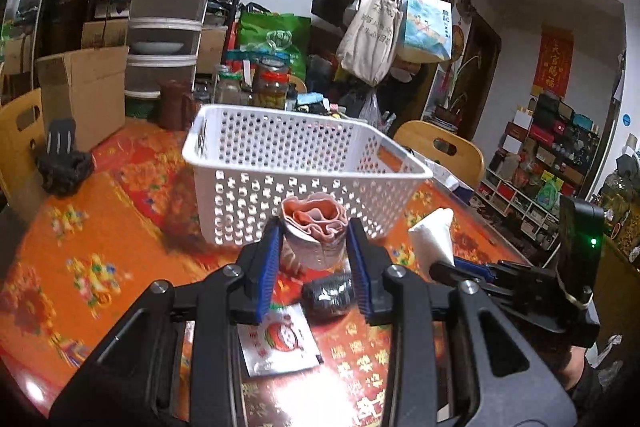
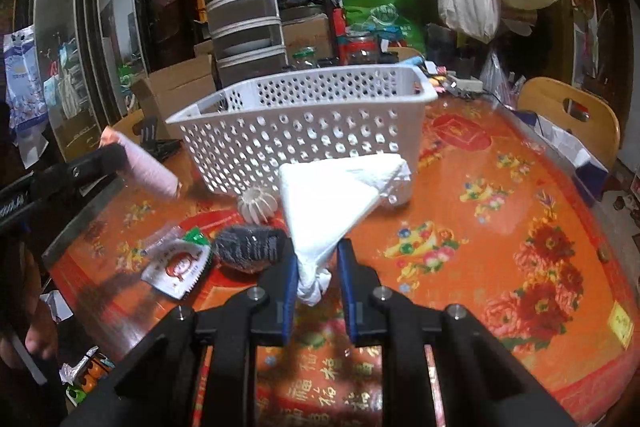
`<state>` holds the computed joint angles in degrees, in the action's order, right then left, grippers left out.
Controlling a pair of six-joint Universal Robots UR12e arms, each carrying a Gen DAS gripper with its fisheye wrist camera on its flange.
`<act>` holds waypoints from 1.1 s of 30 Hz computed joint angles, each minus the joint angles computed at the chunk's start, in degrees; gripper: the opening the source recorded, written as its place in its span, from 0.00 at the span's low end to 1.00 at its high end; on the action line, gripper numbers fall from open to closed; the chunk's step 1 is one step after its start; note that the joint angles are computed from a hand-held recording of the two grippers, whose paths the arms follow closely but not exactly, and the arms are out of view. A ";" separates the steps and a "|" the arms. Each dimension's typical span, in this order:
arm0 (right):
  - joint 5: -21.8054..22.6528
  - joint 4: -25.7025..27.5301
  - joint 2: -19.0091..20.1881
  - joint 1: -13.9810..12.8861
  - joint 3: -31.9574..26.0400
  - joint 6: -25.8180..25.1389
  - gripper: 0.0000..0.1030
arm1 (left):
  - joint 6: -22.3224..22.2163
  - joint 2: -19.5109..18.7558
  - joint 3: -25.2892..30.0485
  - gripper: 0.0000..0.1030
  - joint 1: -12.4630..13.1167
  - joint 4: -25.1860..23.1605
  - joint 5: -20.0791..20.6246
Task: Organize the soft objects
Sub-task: 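Carry the pink towel and white cloth into the white basket and release both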
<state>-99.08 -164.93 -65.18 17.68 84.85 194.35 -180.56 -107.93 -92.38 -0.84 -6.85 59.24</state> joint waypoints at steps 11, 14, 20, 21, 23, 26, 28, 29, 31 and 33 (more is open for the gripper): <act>1.74 0.21 0.52 -0.79 -5.34 -4.85 0.17 | 0.29 -1.56 8.09 0.29 -0.74 -4.33 3.55; 1.31 1.64 1.31 -0.98 -8.25 -6.88 0.17 | 0.56 -2.80 11.92 0.29 -1.01 -6.94 4.68; 3.94 8.62 4.70 -2.46 -16.71 -9.23 0.17 | 1.04 -7.17 21.59 0.29 -1.96 -14.67 7.85; 4.38 10.32 5.53 -2.76 -18.37 -9.52 0.17 | 1.16 -8.33 23.73 0.29 -2.14 -16.56 8.29; 5.30 13.16 7.11 -3.37 -21.21 -9.32 0.17 | 1.96 -10.62 28.01 0.29 -2.79 -21.23 10.26; 6.41 18.37 9.65 -4.10 -25.59 -9.22 0.17 | 2.63 -14.37 34.71 0.29 -3.68 -29.43 12.17; 5.90 23.25 11.74 -4.40 -29.22 -9.23 0.17 | 2.97 -16.78 38.49 0.29 -4.22 -34.25 13.46; 5.40 25.48 12.68 -4.48 -30.82 -9.18 0.17 | 3.11 -18.01 40.54 0.29 -4.48 -36.73 14.25; 5.16 29.14 14.13 -4.81 -33.37 -9.02 0.17 | 3.06 -19.78 42.93 0.29 -4.76 -39.99 14.82; 5.53 32.57 15.41 -5.22 -35.58 -8.22 0.17 | 3.23 -21.83 46.06 0.29 -5.13 -43.59 15.80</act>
<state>-93.55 -132.36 -49.78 12.47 49.27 186.13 -177.33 -129.76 -46.32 -5.97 -50.45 75.04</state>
